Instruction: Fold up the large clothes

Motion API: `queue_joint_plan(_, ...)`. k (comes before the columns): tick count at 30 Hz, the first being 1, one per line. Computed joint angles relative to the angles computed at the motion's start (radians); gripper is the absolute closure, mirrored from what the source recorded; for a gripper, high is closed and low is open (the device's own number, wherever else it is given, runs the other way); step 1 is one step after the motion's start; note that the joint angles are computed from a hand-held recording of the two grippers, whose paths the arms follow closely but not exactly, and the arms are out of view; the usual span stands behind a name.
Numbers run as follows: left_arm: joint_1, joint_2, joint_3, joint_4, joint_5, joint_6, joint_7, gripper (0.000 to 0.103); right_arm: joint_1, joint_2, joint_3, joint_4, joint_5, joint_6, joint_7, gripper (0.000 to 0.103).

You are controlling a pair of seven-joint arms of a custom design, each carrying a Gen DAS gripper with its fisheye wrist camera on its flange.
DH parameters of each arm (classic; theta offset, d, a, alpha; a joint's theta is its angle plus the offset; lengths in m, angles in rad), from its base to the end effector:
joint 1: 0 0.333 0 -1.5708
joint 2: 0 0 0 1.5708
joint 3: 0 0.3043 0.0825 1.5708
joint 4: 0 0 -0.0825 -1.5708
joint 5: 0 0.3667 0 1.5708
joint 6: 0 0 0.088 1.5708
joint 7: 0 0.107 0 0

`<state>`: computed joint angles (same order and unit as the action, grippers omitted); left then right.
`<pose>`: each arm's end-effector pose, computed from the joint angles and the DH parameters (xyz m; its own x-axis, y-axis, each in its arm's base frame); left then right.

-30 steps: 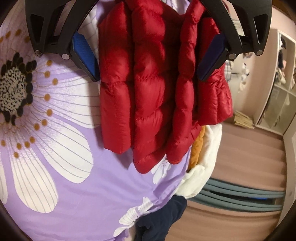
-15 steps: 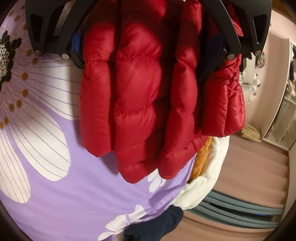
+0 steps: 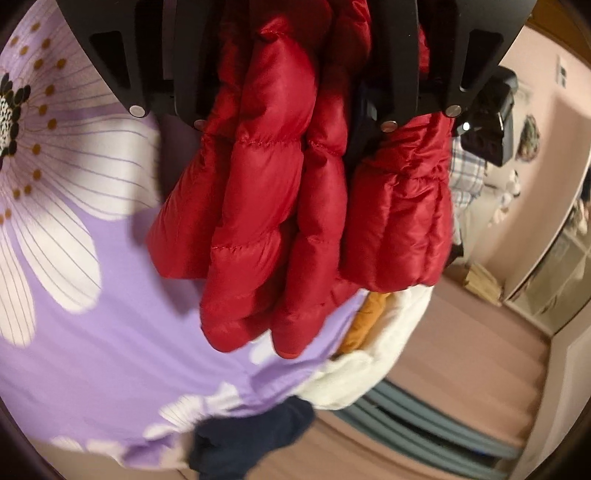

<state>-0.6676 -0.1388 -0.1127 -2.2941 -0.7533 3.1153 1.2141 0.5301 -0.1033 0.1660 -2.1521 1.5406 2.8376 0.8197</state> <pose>0.4065 -0.3234 0.5042 0.0369 -0.6777 0.7344 -0.8146 -0.4461 -0.3707 0.4379 0.3012 0.4912 0.3263 -0.6201 -0.7135 -0.8257 0.1805 -0.5344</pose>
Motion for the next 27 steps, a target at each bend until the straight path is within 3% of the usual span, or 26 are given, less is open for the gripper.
queue_joint_plan(7, 0.154, -0.078, -0.112, -0.077, 0.333, 0.025, -0.290, 0.017, 0.027, 0.022, 0.022, 0.059, -0.001, 0.037, -0.068, 0.057)
queue_joint_plan(13, 0.235, -0.140, -0.151, -0.134, 0.477, 0.040, -0.435, 0.017, 0.038, 0.094, 0.038, 0.161, -0.049, 0.034, -0.067, 0.057)
queue_joint_plan(23, 0.246, -0.221, -0.071, -0.203, 0.599, 0.037, -0.539, 0.017, 0.026, 0.237, 0.069, 0.344, -0.181, 0.004, -0.022, 0.057)
queue_joint_plan(27, 0.224, -0.201, -0.007, -0.190, 0.644, 0.039, -0.554, 0.017, 0.020, 0.303, 0.084, 0.420, -0.245, -0.001, 0.020, 0.057)
